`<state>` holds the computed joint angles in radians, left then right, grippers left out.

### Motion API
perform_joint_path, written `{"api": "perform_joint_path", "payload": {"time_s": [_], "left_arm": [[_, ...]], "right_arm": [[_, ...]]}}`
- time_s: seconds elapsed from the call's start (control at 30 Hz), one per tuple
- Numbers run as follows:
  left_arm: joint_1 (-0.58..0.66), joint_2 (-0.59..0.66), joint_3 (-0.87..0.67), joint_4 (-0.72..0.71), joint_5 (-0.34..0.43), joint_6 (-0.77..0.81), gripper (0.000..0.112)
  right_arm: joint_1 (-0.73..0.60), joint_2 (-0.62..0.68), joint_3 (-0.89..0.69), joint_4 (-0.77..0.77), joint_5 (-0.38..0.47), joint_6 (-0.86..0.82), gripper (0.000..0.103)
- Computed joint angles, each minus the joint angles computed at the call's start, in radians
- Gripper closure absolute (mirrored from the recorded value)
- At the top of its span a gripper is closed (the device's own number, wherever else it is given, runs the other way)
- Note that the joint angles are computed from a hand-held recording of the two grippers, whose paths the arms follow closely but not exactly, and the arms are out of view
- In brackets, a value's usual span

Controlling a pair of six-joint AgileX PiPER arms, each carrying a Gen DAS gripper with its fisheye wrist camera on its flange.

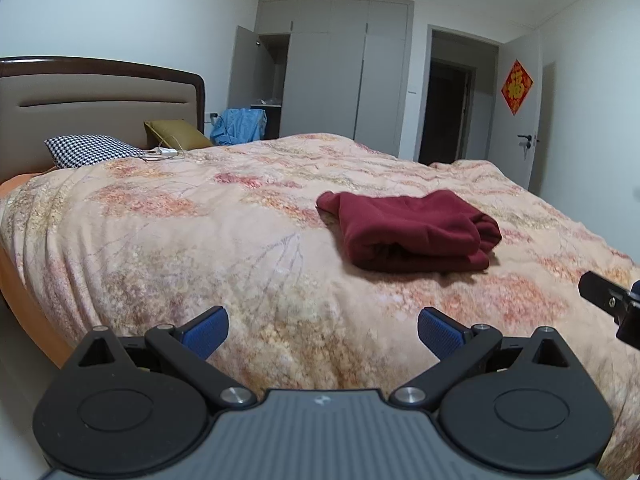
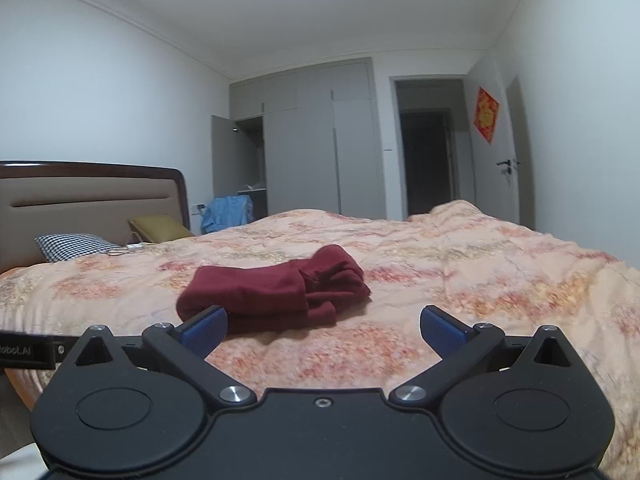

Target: Fold small clothes

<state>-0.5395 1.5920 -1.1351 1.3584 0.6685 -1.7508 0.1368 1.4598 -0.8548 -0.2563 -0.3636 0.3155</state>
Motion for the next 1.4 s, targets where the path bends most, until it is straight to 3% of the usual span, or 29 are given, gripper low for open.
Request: {"api": "perform_joint_path", "payload": {"time_s": [0.23, 1.4], "left_arm": [[-0.004, 0.005, 0.012, 0.013, -0.016, -0.005, 0.009], [-0.001, -0.006, 0.024, 0.006, -0.020, -0.009, 0.009]], "right_arm": [[0.003, 0.017, 0.006, 0.090, 0.002, -0.069, 0.001], [0.006, 0.022, 0.014, 0.066, -0.003, -0.055, 0.001]]}}
